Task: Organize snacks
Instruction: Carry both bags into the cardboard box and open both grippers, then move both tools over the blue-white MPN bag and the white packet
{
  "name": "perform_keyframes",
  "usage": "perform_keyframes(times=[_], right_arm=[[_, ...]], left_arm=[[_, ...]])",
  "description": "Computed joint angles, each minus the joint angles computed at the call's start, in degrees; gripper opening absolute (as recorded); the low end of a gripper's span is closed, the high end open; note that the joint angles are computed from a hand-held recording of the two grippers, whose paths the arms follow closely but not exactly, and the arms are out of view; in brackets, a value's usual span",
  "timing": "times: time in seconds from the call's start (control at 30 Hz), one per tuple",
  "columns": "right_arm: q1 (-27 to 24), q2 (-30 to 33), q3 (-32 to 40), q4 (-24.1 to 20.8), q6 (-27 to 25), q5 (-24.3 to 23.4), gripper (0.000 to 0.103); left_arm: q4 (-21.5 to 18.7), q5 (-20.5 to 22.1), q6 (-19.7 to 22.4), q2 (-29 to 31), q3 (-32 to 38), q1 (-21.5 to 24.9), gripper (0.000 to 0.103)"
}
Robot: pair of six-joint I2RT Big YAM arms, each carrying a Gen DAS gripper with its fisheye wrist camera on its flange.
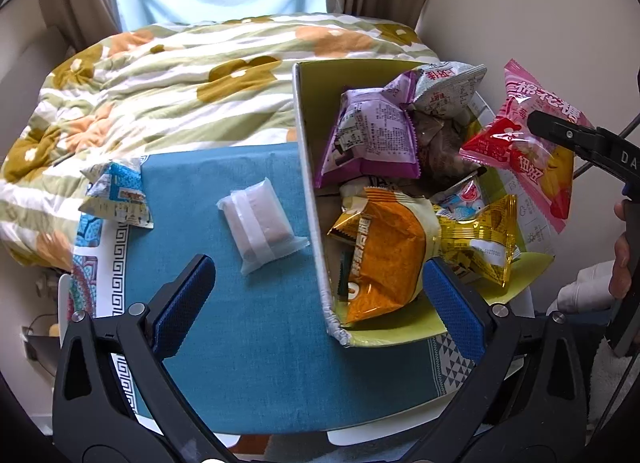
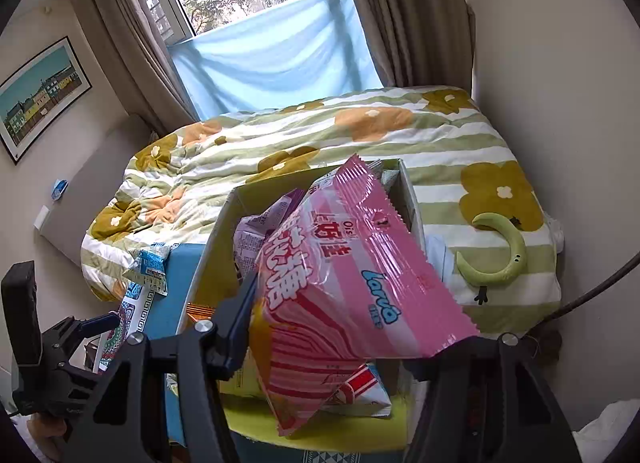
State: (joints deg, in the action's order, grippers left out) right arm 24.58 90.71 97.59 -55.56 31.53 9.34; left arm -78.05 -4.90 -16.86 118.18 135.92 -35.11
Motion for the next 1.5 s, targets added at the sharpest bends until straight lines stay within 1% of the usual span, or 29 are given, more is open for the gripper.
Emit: perform_keyframes(times=[0.07, 0.13, 0.17, 0.2, 0.23, 0.33, 0.47, 0.57, 0.8, 0.93, 1.0, 1.13, 1.27, 1.37, 1.47, 1.5], right_arm=[[-0.2, 1.6, 1.1, 0.2, 0.5, -0.3, 0.058], [-0.3, 2.5, 1.0, 1.9, 1.6, -0.8, 0.062], [-0.3, 2.8, 0.9, 2.6, 2.1, -1.4, 0.074], [-0.3, 3.1, 0.8, 2.8, 2.7, -1.8, 0.094], [-0.2, 3.1, 0.6, 3.2, 3.1, -1.7, 0.102], [1.0, 1.5, -1.9, 5.3, 3.1, -0.2, 0.103], [2.2, 0.3, -3.4, 5.3, 2.4, 1.6, 0.103], [2.8, -0.7, -4.1, 5.3, 2.0, 2.8, 0.103], [5.0, -1.6, -1.4, 2.3, -0.7, 7.0, 0.103], [6.6, -1.5, 0.7, 2.1, -2.7, 7.6, 0.103], [7.2, -1.0, 1.8, 2.1, -3.3, 7.1, 0.103], [9.1, 1.0, 5.3, 2.4, -5.5, 7.6, 0.103], [11.6, 5.0, 10.7, 1.4, -7.4, 8.7, 0.103], [13.0, 8.6, 15.0, 1.0, -7.8, 7.6, 0.103], [14.3, 13.7, 21.4, -1.0, -7.9, 7.4, 0.103], [14.7, 15.4, 23.5, -1.7, -7.8, 7.5, 0.103]], left_arm=[[-0.1, -0.5, 0.0, -0.1, -0.5, 0.4, 0.103], [0.0, -0.4, -0.1, -0.5, -1.3, 0.8, 0.103], [0.3, -0.2, -0.2, -0.8, -1.9, 1.0, 0.103], [0.5, -0.2, -0.2, -1.0, -2.3, 1.1, 0.103], [0.8, -0.4, 0.0, -1.4, -3.1, 1.2, 0.103], [2.0, -1.2, 0.1, -3.0, -6.0, 1.4, 0.103], [2.7, -0.3, -0.7, -4.2, -8.3, 1.7, 0.103], [3.6, -1.1, -0.6, -5.2, -9.0, 1.6, 0.103], [6.3, -3.5, -1.5, -9.3, -12.1, 1.5, 0.103], [7.7, -6.1, -2.7, -13.0, -15.9, 1.8, 0.103], [8.2, -7.3, -3.4, -14.9, -18.0, 2.2, 0.103], [9.7, -9.4, -3.9, -18.6, -22.1, 3.6, 0.103], [10.8, -9.5, -3.6, -20.7, -24.7, 6.5, 0.103], [12.0, -8.0, -2.4, -21.4, -25.8, 9.4, 0.103], [12.6, -5.4, 0.3, -20.7, -25.2, 12.8, 0.103], [12.1, -4.4, 1.3, -20.0, -24.3, 14.0, 0.103]])
